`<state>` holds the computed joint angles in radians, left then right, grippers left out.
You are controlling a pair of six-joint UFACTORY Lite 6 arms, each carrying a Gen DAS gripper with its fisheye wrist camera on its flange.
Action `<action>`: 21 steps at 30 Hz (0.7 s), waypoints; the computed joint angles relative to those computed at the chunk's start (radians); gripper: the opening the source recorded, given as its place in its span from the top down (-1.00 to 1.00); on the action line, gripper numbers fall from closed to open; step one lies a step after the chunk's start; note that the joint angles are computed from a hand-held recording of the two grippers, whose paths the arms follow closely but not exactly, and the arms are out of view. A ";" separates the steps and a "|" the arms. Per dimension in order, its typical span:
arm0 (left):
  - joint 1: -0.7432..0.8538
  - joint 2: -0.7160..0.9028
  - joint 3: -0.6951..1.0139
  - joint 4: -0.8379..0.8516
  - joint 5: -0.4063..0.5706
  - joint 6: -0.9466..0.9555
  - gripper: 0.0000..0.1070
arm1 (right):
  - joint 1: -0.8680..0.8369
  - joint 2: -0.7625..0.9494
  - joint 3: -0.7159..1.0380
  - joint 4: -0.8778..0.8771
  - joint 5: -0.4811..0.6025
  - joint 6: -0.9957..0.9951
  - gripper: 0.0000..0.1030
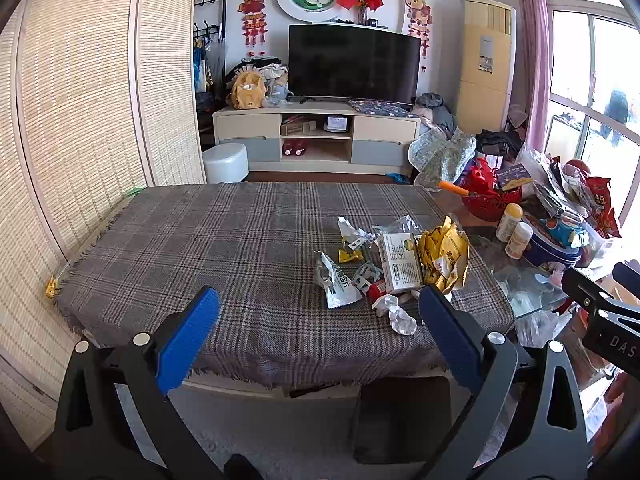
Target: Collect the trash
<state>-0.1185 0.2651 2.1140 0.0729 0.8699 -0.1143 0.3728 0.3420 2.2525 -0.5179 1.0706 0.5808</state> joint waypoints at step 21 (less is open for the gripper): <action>-0.026 0.251 0.125 0.018 0.019 -0.010 -0.77 | -0.171 -0.004 -0.304 0.173 -0.326 -0.138 -0.94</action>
<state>-0.1448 0.5156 2.2394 0.0913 0.8893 -0.1239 0.2017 0.3385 1.9490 -0.3447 0.7444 0.4428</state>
